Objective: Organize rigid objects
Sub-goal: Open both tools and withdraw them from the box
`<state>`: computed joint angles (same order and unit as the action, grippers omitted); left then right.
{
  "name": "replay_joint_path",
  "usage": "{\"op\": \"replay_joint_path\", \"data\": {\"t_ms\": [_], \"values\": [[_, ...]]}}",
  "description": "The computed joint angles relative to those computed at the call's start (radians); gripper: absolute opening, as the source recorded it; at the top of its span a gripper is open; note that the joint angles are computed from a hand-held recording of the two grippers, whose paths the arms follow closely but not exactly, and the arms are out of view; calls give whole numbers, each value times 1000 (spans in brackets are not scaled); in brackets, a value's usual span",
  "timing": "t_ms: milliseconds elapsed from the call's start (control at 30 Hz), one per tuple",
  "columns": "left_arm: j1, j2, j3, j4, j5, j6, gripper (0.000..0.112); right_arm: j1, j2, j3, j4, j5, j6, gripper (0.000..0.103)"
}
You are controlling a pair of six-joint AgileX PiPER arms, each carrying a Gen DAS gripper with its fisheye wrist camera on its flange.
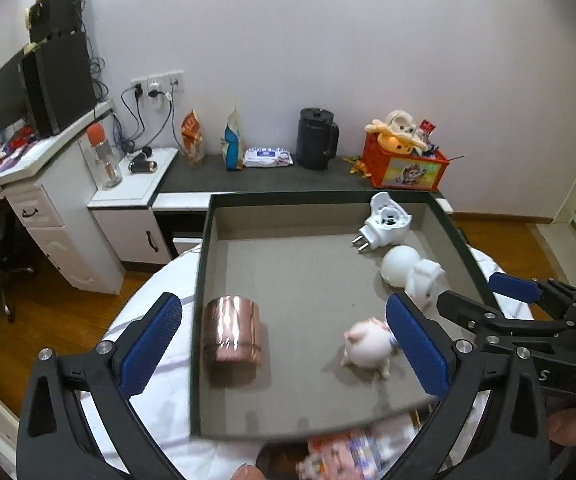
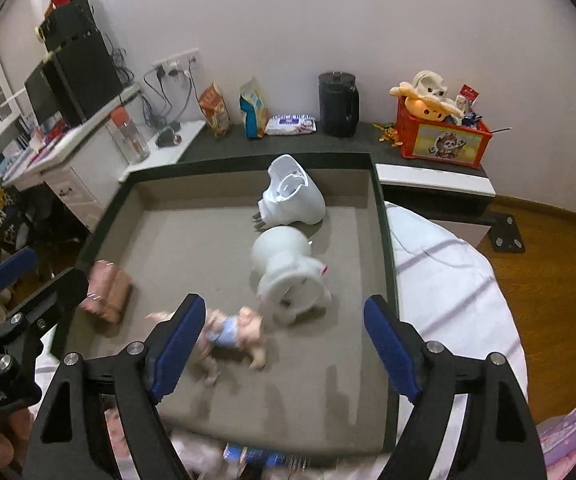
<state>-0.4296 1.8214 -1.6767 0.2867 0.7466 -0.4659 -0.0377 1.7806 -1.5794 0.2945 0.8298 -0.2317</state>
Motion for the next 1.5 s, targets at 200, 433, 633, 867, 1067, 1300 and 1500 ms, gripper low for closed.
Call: {"op": "replay_joint_path", "data": {"t_ms": [200,433,633,867,1067,1300,1500], "values": [[-57,-197,177,74,-1,-77,103,-11,-248,225,69,-35,-42,83],[-156,-440,415,176,21,-229,103,-34,-547,442,74,-23,-36,83],[-243,-613,588,237,76,-383,103,-54,-759,569,53,16,-20,83],[-363,-750,732,291,164,-549,103,-114,-935,670,85,92,-55,83],[-484,-800,792,342,247,-663,103,-284,-1046,760,199,200,-197,83],[-575,-795,809,367,292,-732,103,-434,-1081,809,262,285,-321,83],[-596,-780,797,375,301,-738,103,-420,-1076,816,249,277,-321,83]]}}
